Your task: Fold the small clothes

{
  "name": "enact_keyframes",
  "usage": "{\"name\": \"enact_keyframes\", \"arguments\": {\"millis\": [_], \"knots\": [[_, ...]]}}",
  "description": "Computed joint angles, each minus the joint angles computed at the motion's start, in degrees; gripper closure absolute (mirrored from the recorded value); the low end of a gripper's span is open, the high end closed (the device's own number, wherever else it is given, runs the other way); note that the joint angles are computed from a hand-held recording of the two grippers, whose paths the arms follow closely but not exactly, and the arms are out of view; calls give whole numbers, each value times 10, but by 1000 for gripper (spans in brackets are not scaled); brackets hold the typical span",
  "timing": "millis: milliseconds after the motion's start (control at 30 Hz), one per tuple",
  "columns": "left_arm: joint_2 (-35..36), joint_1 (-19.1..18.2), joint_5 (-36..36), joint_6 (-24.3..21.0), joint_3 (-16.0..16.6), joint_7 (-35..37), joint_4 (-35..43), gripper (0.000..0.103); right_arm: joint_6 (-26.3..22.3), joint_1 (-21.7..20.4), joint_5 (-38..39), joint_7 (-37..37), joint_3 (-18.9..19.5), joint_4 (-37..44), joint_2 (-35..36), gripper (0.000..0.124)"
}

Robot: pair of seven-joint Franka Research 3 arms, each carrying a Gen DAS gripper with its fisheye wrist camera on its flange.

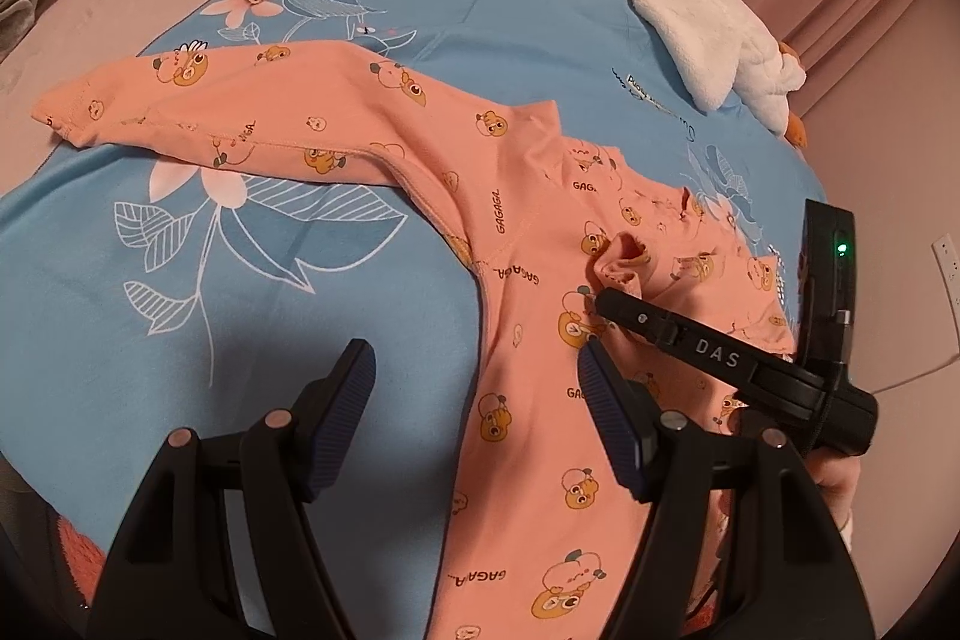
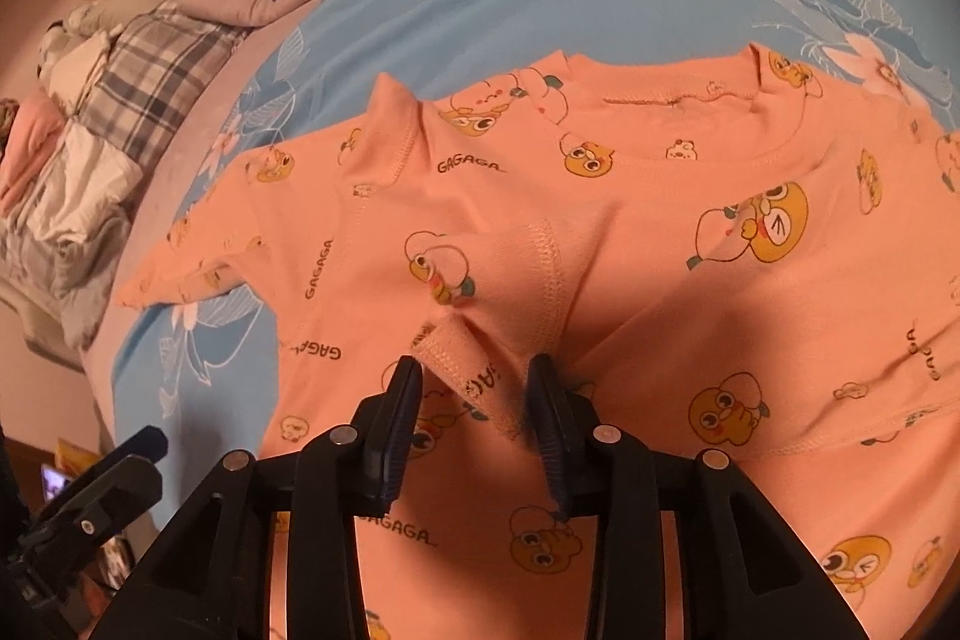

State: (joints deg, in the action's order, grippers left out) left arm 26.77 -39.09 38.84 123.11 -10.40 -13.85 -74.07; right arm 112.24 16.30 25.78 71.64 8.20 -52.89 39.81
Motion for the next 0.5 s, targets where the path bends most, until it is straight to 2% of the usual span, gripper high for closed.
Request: {"name": "enact_keyframes", "arguments": {"millis": [33,167,233,300,500], "knots": [[0,-1,0,-4,0,1,2,33,-2,2,-5,-2,-1,2,-1,87],[8,-6,5,-22,2,13,18,28,45,-9,13,-38,4,-68,-55,87],[13,-8,5,-26,2,18,26,28,57,-20,35,-54,8,-89,-76,81],[14,-6,5,-13,3,20,26,28,75,-34,60,-64,9,-116,-101,74],[38,1,-5,24,6,51,54,28,149,-60,98,-65,-11,-171,-148,67]]}}
